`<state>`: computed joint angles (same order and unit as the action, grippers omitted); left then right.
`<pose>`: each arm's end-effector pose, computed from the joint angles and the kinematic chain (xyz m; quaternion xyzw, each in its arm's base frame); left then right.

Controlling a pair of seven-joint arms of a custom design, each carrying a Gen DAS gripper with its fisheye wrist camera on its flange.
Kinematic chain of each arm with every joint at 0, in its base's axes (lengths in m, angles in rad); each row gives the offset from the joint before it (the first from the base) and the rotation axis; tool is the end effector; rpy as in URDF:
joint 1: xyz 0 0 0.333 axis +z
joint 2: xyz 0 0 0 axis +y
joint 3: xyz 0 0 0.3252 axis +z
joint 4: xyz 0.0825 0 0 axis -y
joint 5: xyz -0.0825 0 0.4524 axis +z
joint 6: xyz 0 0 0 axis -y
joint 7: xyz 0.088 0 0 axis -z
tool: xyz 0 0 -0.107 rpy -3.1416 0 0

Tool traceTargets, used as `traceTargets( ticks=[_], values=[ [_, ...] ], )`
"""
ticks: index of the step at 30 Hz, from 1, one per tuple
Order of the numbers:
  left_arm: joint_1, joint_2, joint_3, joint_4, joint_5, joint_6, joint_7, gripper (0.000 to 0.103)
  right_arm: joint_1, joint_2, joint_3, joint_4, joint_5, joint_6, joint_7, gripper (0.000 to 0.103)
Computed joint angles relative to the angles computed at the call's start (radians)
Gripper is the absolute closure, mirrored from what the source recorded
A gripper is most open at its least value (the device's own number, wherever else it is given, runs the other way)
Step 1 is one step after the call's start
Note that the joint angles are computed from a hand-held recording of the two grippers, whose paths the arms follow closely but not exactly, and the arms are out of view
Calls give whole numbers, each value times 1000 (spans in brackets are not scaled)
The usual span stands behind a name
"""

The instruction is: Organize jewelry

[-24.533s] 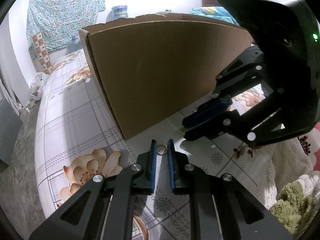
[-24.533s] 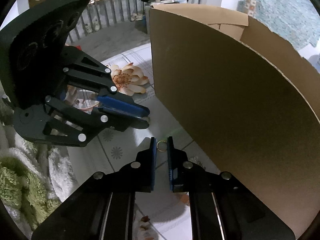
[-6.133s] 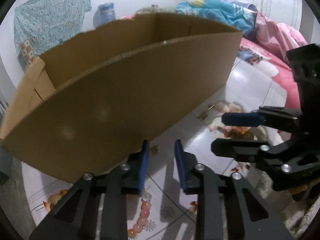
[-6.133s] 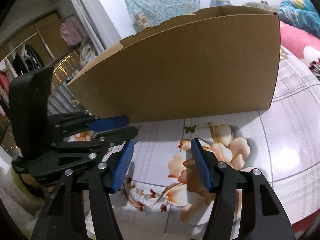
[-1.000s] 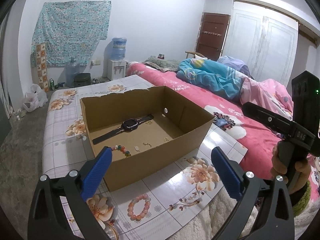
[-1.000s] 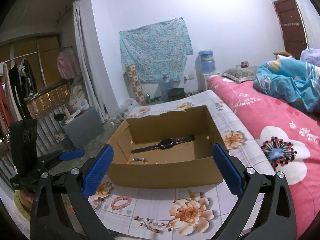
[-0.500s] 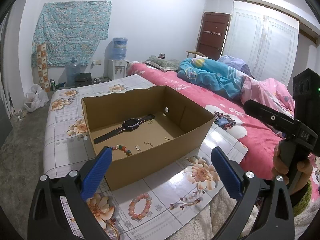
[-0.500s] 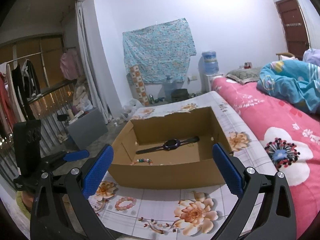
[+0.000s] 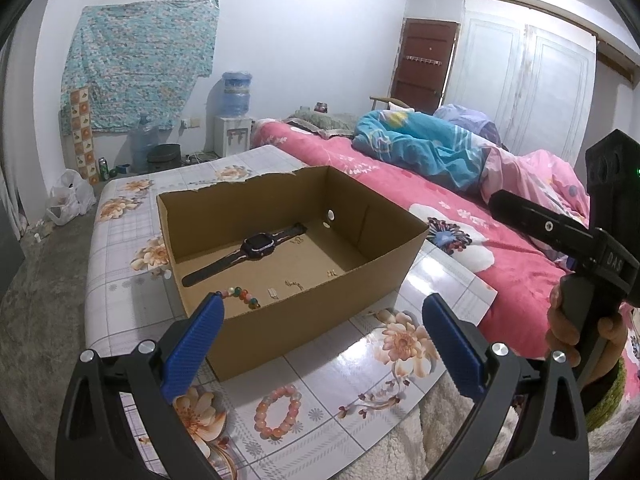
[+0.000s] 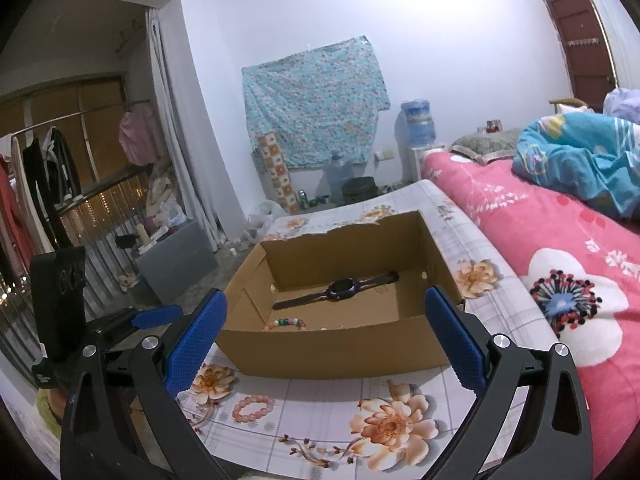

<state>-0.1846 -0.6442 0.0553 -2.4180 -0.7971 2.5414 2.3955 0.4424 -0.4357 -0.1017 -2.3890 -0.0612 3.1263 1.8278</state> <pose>0.4654 -0.0476 0.6119 -0.4639 0.7447 -0.4510 0.1636 0.4919 0.1727 0.6088 -0.6250 0.5512 -0.2557 0.4901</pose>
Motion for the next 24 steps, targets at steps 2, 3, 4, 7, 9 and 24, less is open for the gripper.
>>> traceTargets(
  ticks=[2,3,4,7,9,24],
  values=[
    [0,4,-1,2,3,-1,-1,6,-15,-2,16,-3,-3,-1,12,8],
    [0,5,-2,3,5,-2,-2,6,-21,-3,22,-5,-4,0,19,8],
    [1,6,-3,3,7,-5,-3,6,-25,-6,27,-8,-6,-1,25,8],
    [3,13,-6,9,14,-8,-6,6,-39,-9,41,-11,-13,-4,44,8],
    [4,17,-10,11,17,-8,-8,6,-42,-6,41,-8,-17,-8,50,8],
    [8,74,-31,29,33,-26,-30,6,-85,-5,71,-15,-29,-85,89,8]
  ],
)
